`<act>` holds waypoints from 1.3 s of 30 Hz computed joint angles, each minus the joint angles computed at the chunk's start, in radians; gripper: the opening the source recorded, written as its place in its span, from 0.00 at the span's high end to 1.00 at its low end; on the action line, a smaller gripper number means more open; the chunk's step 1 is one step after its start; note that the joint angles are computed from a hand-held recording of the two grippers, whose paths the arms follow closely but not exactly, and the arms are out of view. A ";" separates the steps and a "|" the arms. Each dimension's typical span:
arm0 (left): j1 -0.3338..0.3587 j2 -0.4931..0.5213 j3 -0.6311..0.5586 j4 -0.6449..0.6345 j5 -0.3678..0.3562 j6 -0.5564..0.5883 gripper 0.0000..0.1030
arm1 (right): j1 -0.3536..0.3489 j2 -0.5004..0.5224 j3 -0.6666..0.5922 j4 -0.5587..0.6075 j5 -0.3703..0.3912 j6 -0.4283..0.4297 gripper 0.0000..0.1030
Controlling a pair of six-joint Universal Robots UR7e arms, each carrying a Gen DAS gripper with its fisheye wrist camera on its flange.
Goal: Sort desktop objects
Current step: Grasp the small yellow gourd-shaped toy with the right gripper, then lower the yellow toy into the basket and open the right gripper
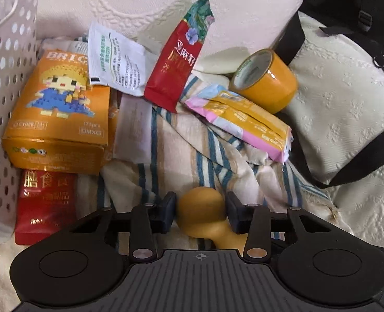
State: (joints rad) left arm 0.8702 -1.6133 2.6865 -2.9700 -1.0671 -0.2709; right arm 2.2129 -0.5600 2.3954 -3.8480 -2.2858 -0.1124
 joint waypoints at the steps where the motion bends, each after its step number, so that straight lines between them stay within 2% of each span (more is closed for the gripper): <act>1: -0.004 -0.015 0.001 0.017 -0.001 -0.005 0.60 | 0.006 -0.004 0.002 0.005 -0.005 0.013 0.65; 5: -0.051 -0.062 0.006 0.083 0.020 -0.040 0.60 | 0.043 -0.015 0.017 -0.011 -0.020 0.049 0.65; 8: -0.113 -0.148 0.020 0.160 0.054 -0.069 0.60 | 0.090 -0.033 0.028 -0.018 -0.031 0.080 0.65; 13: -0.237 -0.403 0.029 0.397 0.109 -0.146 0.60 | 0.194 -0.081 0.028 0.004 -0.051 0.094 0.65; 19: -0.422 -0.731 -0.009 0.752 0.231 -0.277 0.59 | 0.300 -0.102 -0.034 0.020 -0.071 0.040 0.65; 22: -0.501 -0.841 -0.048 0.924 0.305 -0.345 0.59 | 0.332 -0.093 -0.076 0.011 -0.059 0.009 0.65; 25: -0.542 -0.938 -0.073 1.032 0.376 -0.344 0.58 | 0.345 -0.073 -0.126 0.019 -0.022 0.001 0.65; 28: -0.505 -0.965 -0.093 1.011 0.423 -0.295 0.51 | 0.343 -0.029 -0.184 -0.001 0.022 -0.027 0.65; 31: -0.399 -0.923 -0.097 0.852 0.438 -0.167 0.50 | 0.342 0.021 -0.258 0.019 0.053 -0.050 0.65; 35: -0.226 -0.800 -0.102 0.567 0.405 -0.002 0.50 | 0.325 0.089 -0.351 0.048 0.076 -0.102 0.65; 37: -0.159 -0.744 -0.106 0.465 0.377 0.059 0.53 | 0.315 0.119 -0.383 0.052 0.071 -0.123 0.65; 39: -0.120 -0.699 -0.108 0.399 0.351 0.104 0.54 | 0.296 0.141 -0.403 0.052 0.072 -0.136 0.65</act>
